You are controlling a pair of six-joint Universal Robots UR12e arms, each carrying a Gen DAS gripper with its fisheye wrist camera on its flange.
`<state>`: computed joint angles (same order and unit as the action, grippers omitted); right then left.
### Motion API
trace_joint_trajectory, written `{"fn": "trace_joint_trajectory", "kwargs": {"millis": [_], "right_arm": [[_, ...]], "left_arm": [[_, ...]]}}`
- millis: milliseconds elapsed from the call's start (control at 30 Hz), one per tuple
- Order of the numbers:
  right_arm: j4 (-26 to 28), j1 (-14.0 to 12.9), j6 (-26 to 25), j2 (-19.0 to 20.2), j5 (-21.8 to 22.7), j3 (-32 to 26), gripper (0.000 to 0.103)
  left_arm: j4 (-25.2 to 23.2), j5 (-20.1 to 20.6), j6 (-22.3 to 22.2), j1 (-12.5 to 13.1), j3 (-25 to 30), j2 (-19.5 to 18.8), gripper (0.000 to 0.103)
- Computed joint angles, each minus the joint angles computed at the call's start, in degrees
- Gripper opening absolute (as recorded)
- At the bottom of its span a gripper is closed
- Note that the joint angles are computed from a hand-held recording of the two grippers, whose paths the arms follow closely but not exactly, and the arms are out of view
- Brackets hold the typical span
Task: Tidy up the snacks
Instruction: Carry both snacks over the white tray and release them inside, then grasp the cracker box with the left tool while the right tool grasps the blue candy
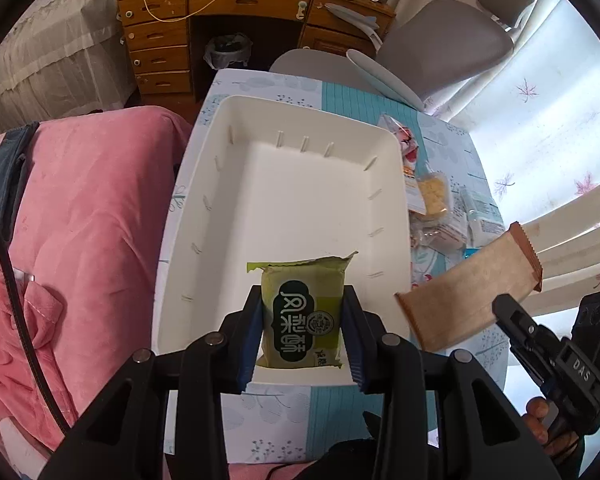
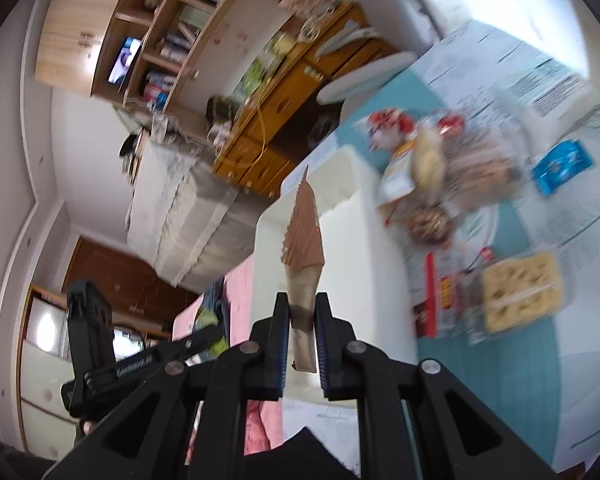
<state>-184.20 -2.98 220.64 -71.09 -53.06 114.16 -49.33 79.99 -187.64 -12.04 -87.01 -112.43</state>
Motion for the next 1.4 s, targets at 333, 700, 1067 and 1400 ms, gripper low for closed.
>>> {"fn": "trace_joint_trajectory", "kwargs": {"millis": [333, 700, 1067, 1400], "right_arm": [[9.7, 3.2, -7.5, 0.9, 1.2, -3.7, 0.013], [11.1, 2.7, -6.6, -0.3, 0.5, -2.5, 0.043], [18.6, 1.0, -10.5, -4.0, -4.6, -0.6, 0.049], [26.4, -2.5, -20.0, -7.5, -9.1, 0.8, 0.049]], "left_arm": [[2.0, 4.7, -1.8, 0.2, -1.4, 0.0, 0.036], [1.0, 7.9, -2.3, -1.0, -1.0, 0.2, 0.077], [1.1, 6.2, -3.7, -3.5, -1.1, 0.6, 0.077], [0.0, 4.8, -8.1, -7.5, 0.2, -0.3, 0.077]]}}
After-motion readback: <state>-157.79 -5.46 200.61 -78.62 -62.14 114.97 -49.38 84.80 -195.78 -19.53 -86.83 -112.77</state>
